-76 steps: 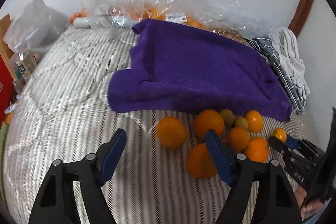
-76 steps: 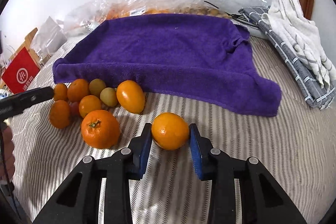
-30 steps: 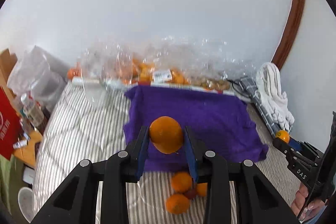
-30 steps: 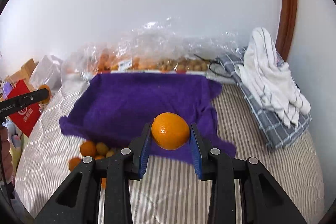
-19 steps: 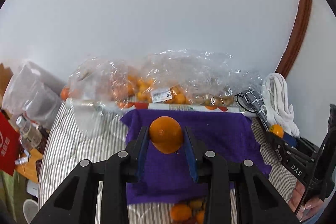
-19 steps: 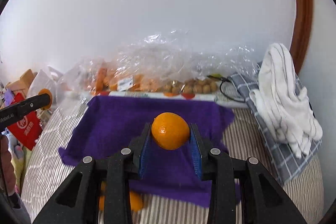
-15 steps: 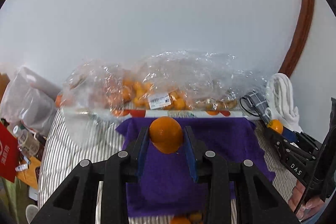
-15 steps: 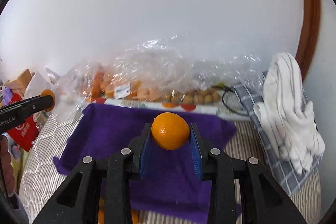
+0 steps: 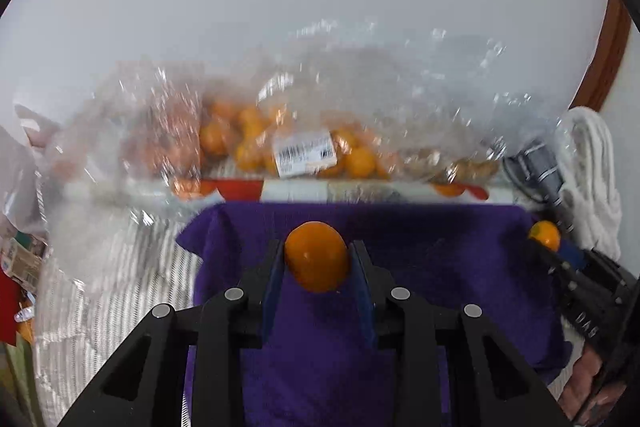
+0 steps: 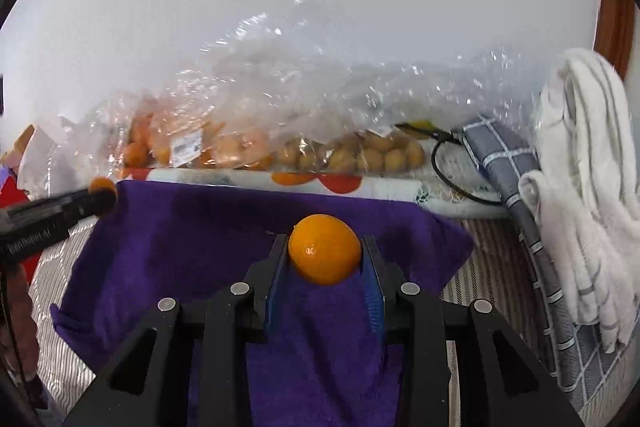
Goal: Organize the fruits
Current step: 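Carry both held oranges up and over onto the purple towel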
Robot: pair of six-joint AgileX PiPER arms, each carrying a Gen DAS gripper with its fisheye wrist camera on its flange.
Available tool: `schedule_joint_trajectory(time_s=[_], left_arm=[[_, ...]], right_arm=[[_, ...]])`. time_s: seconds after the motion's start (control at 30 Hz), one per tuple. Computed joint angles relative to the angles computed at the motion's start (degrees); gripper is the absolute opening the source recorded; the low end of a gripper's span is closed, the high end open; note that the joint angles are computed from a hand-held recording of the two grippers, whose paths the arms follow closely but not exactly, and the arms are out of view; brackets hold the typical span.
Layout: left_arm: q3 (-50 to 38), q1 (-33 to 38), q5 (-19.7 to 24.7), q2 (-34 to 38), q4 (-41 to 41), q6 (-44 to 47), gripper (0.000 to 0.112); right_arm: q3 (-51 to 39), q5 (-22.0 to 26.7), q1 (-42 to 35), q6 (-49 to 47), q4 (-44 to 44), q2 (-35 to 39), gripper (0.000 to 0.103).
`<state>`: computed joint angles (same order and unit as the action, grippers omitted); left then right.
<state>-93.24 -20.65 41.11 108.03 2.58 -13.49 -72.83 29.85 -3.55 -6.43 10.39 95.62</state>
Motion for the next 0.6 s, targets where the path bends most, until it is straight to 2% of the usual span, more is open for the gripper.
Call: schedule_joint_trajectory(time_s=[0.07, 0.23, 0.3, 0.6], left_arm=[[-1.75, -0.10, 1.74, 2.12, 0.48, 0.25, 0.031], [-1.70, 0.30, 1.28, 3.20, -1.99, 2.08, 0.031], [-1.37, -0.33, 1.10, 3.15, -0.05, 0.70, 0.031], [-4.82, -1.77, 5.19, 6.92, 2.06, -1.13, 0.032]], right_arm=[[-0.08, -0.02, -0.22, -0.17, 0.11, 1.11, 0.035], [-0.27, 0.25, 0.17, 0.44, -1.28, 2.94, 0.035], [-0.53, 0.59, 0.54, 1.64, -2.72, 3.58, 0.035], [-2.98, 3.58, 0.92, 2.87, -3.84, 7.55, 0.035]])
